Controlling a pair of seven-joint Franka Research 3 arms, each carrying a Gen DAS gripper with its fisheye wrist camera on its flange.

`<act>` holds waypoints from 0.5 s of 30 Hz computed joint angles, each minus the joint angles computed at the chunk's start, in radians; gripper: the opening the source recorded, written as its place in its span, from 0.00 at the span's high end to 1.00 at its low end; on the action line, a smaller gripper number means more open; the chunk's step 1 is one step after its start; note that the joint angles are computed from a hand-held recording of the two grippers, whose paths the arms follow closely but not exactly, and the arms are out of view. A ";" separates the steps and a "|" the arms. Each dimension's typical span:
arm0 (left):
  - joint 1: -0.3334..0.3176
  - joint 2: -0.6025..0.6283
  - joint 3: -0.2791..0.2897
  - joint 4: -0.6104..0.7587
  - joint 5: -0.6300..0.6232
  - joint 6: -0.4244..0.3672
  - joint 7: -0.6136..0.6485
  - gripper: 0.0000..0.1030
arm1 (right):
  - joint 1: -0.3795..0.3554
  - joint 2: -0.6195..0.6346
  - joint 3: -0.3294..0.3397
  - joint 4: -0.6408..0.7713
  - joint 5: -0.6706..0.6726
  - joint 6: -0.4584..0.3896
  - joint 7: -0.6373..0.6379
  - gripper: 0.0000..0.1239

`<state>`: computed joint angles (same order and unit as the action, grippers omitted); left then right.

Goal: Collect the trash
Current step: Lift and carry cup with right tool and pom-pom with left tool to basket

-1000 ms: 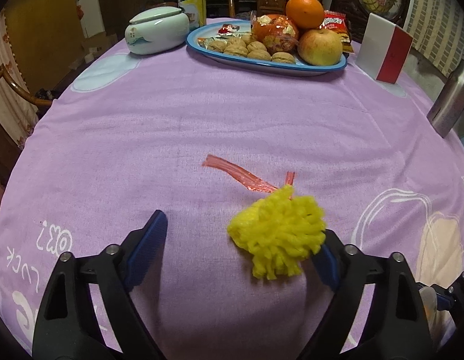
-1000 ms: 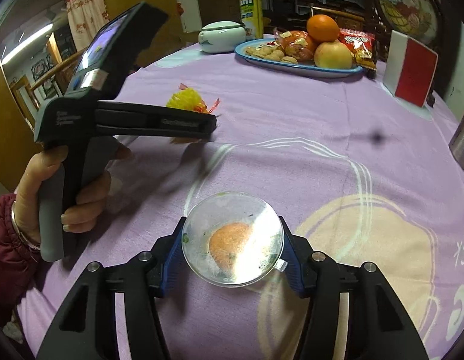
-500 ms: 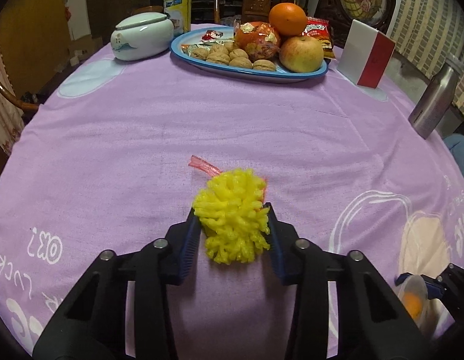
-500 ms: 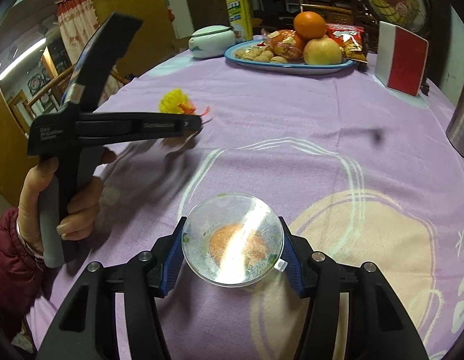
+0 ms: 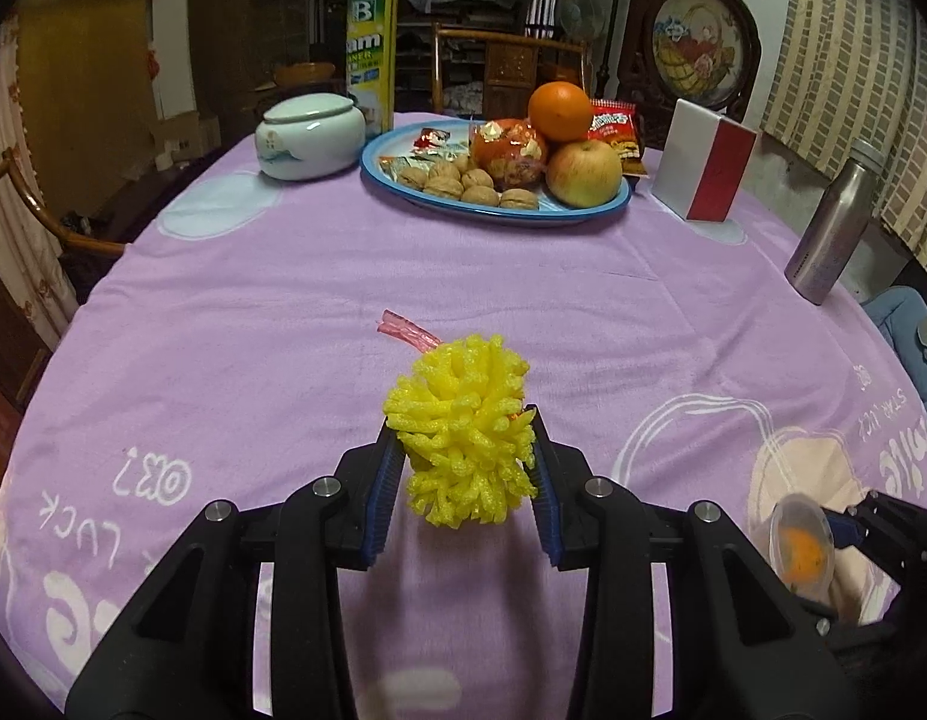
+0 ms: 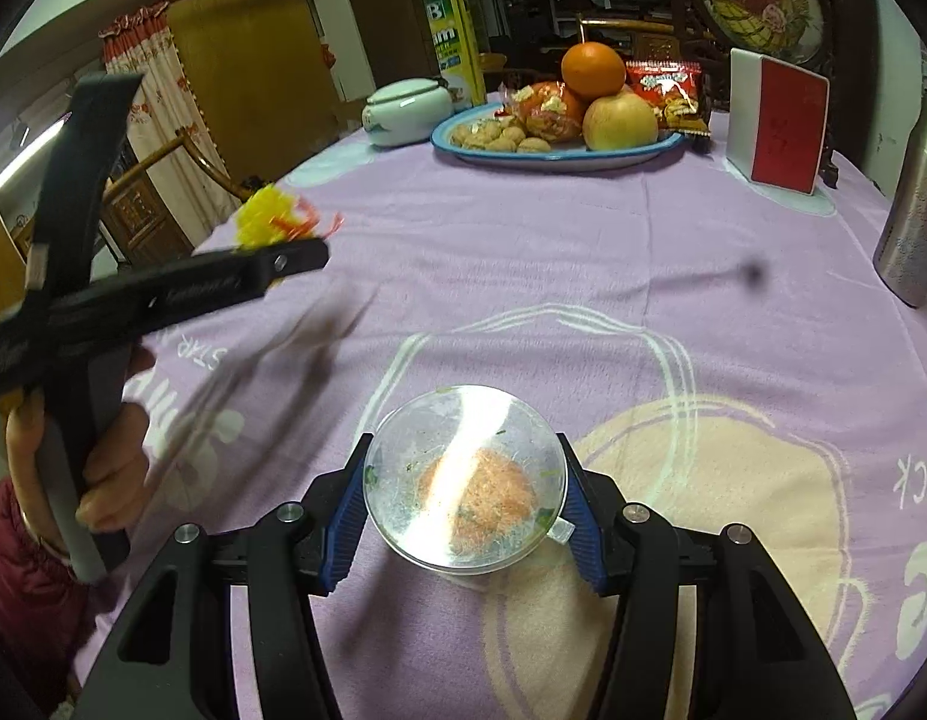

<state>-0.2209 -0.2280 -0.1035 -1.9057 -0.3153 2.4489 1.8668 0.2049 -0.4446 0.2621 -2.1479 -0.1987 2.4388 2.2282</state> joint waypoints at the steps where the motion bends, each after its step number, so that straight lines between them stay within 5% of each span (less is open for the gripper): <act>1: 0.000 -0.021 0.001 -0.019 -0.004 0.004 0.000 0.62 | 0.001 -0.006 0.000 -0.003 0.000 0.006 0.001 0.54; 15: -0.029 -0.293 0.049 -0.231 0.080 0.063 -0.091 0.62 | -0.018 -0.113 0.028 -0.052 0.023 0.131 0.005 0.54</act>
<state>-0.2499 -0.5209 -0.0541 -2.1369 -0.2358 2.5114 1.7758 0.1867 -0.5577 0.2906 -2.2002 -0.1752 2.5701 2.2333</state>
